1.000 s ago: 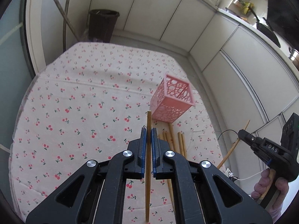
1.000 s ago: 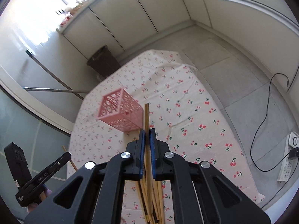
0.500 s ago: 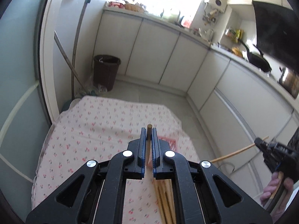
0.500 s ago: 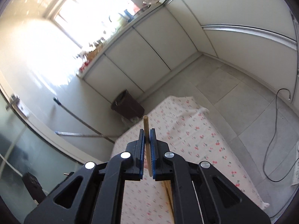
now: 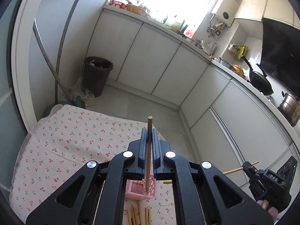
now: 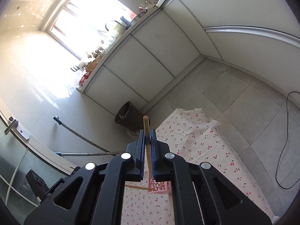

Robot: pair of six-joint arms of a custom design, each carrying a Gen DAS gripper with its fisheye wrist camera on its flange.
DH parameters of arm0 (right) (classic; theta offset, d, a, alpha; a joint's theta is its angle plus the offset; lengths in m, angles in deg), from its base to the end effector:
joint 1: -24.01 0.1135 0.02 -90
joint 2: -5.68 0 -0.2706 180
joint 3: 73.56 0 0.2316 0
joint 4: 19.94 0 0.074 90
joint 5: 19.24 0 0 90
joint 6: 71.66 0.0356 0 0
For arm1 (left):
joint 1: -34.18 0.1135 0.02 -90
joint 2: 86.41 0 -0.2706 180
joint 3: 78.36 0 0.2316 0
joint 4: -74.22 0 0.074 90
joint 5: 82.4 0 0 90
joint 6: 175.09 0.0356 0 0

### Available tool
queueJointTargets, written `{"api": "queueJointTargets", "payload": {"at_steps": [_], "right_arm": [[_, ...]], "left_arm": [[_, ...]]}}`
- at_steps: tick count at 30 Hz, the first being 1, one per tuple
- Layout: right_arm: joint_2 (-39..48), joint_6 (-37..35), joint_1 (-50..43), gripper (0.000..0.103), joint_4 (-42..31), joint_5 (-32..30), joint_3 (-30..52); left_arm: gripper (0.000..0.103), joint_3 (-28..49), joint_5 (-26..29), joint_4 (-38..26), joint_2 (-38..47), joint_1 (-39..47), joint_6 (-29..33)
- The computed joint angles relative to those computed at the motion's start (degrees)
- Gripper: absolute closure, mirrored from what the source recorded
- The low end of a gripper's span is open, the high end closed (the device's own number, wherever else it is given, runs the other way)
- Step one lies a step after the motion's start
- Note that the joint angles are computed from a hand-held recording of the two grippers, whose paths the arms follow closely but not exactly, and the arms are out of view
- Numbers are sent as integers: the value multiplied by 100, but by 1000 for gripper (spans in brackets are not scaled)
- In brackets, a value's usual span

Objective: Organize utensils
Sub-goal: 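Carry both chopsticks over the pink basket and open both grippers, then return the left gripper to the pile and grasp another chopstick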

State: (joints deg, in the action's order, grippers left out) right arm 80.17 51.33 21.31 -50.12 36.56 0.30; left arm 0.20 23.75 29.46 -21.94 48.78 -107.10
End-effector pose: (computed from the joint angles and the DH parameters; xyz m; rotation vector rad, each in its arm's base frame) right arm 0.2687 0.0074 0.3187 0.2961 2.1249 0.9412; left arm 0.2164 0.0461 0.3589 -0.4979 2.0450 -0.3742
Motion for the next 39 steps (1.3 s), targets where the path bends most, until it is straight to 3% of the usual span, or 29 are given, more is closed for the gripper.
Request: {"api": "queueJointTargets", "payload": {"at_steps": [3,5,9,13,23,26,28,35,39], "right_arm": [[218,34,147,97,141,134,-15],[380,57,286,97,179,255,-4],[571,85,437,97,269,387,-35],[758,158,638,97,371,534,-5],[905,-294,1440,94,530,1387,-130],[584,-470,1570,85,447,1746,-288],[355,-580,1648,67,381,2074,-442],[-311,-990,2063,63,40,3527,-903],[-743,-1176,2416,38,-74,4429,-1160]], "left_arm": [[94,82,160,-149,515,12,141],[81,25,202,-234,655,144,40],[73,-113,251,-290,283,541,-84],[59,-106,201,-352,-105,714,-83],[56,-483,-86,-359,-276,174,182],[50,-601,-276,-416,-445,-76,209],[45,-720,-399,-468,-573,-230,202],[39,-1243,-1440,-682,-983,-1153,123],[30,-1496,-1756,-812,-1324,-1455,42]]}}
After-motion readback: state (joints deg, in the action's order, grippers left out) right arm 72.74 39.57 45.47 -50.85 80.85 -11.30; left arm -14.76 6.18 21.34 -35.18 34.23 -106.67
